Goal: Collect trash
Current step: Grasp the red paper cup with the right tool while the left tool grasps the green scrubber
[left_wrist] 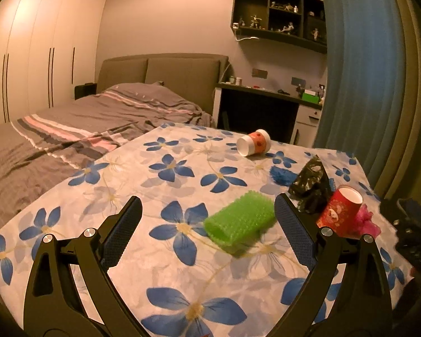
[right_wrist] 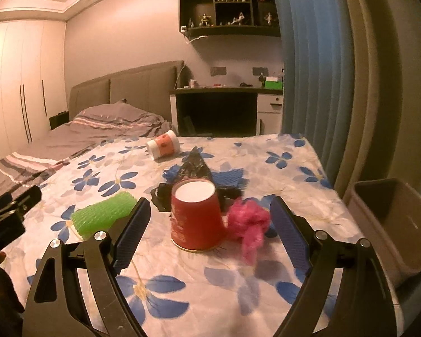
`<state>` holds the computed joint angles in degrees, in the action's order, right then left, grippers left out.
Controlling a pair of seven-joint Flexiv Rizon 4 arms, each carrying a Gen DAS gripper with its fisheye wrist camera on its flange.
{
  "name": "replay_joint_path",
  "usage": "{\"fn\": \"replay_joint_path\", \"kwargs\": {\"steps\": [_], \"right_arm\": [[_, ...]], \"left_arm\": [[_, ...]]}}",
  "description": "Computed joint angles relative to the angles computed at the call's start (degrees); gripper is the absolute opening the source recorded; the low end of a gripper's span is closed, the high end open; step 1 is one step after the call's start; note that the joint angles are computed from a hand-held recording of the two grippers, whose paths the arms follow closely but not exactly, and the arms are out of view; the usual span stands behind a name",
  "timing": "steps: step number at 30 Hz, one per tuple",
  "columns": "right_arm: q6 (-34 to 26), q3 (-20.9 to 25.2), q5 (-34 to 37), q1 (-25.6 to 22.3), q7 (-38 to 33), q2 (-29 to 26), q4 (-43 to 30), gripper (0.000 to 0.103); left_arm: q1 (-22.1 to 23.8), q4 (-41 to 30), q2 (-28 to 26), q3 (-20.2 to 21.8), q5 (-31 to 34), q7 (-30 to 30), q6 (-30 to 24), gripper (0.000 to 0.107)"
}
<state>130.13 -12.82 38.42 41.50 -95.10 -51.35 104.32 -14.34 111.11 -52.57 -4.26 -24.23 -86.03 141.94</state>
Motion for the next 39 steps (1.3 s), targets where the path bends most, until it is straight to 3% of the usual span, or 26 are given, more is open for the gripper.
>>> {"fn": "replay_joint_path", "kwargs": {"steps": [6, 17, 30, 37, 39], "right_arm": [[-6.54, -4.76, 1.66, 2.81, 0.66, -3.04, -4.82, 0.083], [-14.27, -11.67, -1.80, 5.37, 9.44, -7.15, -8.29, 0.075], [-14.46, -12.64, -11.21, 4.31, 18.37, -7.92, -7.27, 0.056], [-11.89, -14.56, -12.82, 5.91, 20.62, -8.70, -5.59, 0.055], [-10.39, -13.15, -13.41, 5.07, 20.37, -7.63, -4.55, 0.055]], "left_arm": [[2.07, -1.51, -0.17, -0.48, 2.04, -0.79, -3.32, 0.094], [3.05, -4.64, -1.44, -0.16, 4.37, -0.83, -6.52, 0.094], [5.33, -8.22, -2.81, -1.73, 9.46, -1.53, -14.02, 0.094], [5.61, -10.43, -3.38, -1.96, 10.78, -0.64, -19.02, 0.093], [7.01, -11.08, -3.56, -3.17, 12.33, -0.93, -20.62, 0.093]]}}
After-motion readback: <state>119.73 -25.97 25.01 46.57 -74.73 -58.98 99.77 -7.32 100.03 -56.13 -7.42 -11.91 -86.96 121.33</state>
